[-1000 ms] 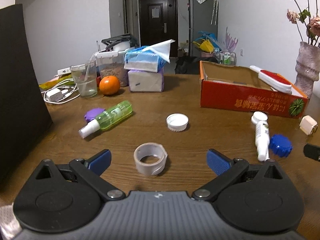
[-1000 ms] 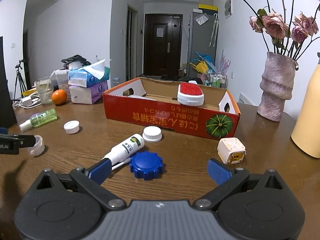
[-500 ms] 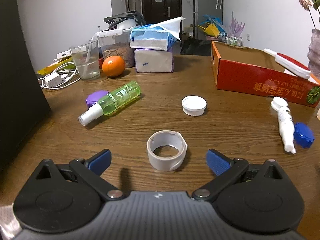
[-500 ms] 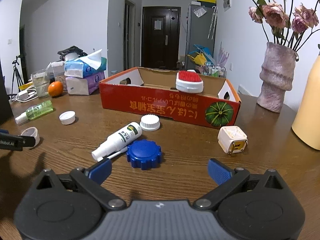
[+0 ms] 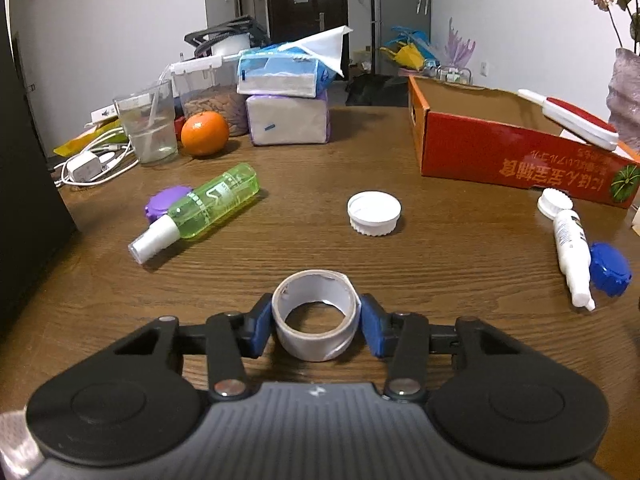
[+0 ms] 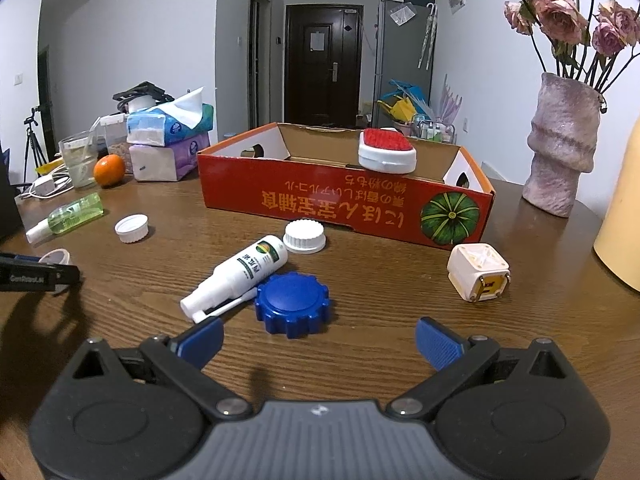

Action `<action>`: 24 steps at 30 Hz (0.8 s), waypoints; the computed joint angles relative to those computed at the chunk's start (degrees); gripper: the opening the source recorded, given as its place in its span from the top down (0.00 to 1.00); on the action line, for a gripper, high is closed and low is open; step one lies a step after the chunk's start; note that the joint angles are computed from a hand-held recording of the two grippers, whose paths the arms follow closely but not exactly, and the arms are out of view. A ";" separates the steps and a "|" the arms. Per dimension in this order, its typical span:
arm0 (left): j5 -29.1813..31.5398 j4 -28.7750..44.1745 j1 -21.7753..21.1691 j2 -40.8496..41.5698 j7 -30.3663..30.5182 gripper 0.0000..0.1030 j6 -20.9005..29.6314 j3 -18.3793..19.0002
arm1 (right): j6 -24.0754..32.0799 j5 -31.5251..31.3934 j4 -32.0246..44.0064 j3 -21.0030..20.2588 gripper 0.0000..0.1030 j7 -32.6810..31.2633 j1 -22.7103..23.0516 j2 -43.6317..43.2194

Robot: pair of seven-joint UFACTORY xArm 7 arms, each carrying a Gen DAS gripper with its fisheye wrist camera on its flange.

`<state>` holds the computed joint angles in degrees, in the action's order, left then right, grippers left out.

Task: Organize rigid objects
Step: 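Grasp the blue ribbed cap with the right tool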

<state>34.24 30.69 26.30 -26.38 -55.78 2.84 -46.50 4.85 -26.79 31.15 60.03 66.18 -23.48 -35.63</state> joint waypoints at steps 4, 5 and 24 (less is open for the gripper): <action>-0.08 -0.21 -0.13 -0.29 0.32 0.55 -0.53 -0.06 | -0.26 -0.34 0.72 1.41 0.01 0.20 -1.84 0.61; -0.17 -0.20 -0.01 -0.39 0.33 0.55 -0.58 -0.22 | -0.41 -0.39 0.84 1.67 0.02 0.19 -2.26 0.67; -5.94 -1.83 3.29 -4.92 3.26 0.55 -2.49 -4.43 | -1.73 1.91 7.30 13.90 0.33 -2.60 -17.37 5.92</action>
